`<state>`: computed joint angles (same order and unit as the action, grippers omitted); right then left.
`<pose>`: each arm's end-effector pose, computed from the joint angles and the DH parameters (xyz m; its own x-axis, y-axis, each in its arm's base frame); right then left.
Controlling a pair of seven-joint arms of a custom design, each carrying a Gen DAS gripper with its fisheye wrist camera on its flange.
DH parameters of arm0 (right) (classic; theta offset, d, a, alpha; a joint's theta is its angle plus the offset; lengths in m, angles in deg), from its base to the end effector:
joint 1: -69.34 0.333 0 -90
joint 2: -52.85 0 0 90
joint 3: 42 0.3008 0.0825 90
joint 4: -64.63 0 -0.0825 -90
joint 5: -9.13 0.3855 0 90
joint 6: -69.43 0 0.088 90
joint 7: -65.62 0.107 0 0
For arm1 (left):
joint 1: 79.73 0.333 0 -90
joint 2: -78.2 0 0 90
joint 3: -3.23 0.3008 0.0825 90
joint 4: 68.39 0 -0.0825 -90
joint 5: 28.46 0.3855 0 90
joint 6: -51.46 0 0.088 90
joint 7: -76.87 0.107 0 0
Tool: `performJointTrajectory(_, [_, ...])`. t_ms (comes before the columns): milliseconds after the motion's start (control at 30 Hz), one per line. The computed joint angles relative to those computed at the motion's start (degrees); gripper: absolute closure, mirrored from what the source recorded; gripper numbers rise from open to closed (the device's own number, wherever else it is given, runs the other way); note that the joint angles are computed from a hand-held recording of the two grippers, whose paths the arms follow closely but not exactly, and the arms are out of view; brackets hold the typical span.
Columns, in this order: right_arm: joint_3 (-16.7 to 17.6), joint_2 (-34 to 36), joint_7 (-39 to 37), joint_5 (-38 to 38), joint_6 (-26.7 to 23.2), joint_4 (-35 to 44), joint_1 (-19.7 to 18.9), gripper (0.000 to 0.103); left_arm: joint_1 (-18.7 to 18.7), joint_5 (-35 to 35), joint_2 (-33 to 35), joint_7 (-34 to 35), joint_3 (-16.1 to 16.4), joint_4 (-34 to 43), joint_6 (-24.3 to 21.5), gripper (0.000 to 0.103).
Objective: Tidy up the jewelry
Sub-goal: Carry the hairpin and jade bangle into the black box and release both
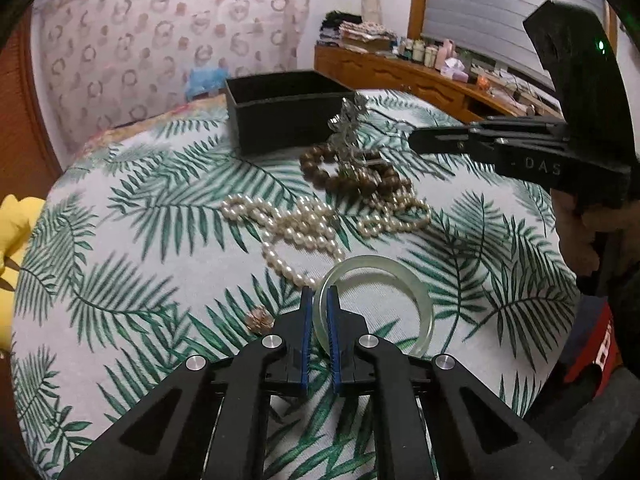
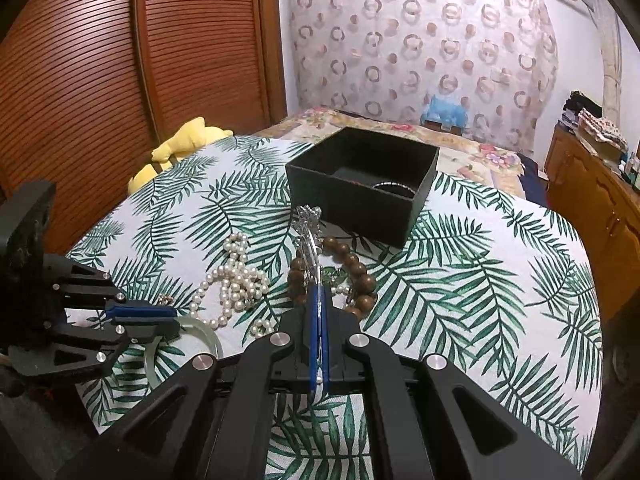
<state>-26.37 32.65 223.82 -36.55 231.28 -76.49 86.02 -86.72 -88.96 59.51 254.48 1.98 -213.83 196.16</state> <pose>0.3818 0.2904 0.4706 0.1019 -0.9928 -0.0636 -0.6625 -0.0200 -0.7488 0.4502 -0.0564 0.4011 -0.7781 -0.6263 0.0477 -0.4777 0.5406 -0.6925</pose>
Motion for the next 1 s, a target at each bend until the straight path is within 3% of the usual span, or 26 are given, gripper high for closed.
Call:
performJointTrajectory(267, [-0.47, 0.88, -1.11, -1.65, 0.1, 2.88, -1.41, 0.101, 0.6, -5.1, 0.46, 0.86, 1.46, 3.57, -1.41, 0.097])
performJointTrajectory(500, [-2.52, 3.58, -2.97, -2.07, 1.36, 7.11, -2.74, 0.101, 1.16, -8.27, 3.81, 0.7, 0.4, 8.93, -0.29, 0.097])
performJointTrajectory(1000, [-9.01, 17.36, -18.2, 11.1, -0.07, 19.87, -0.75, 0.101, 1.94, -9.05, 10.52, -1.85, -2.62, 17.63, 3.04, 0.097])
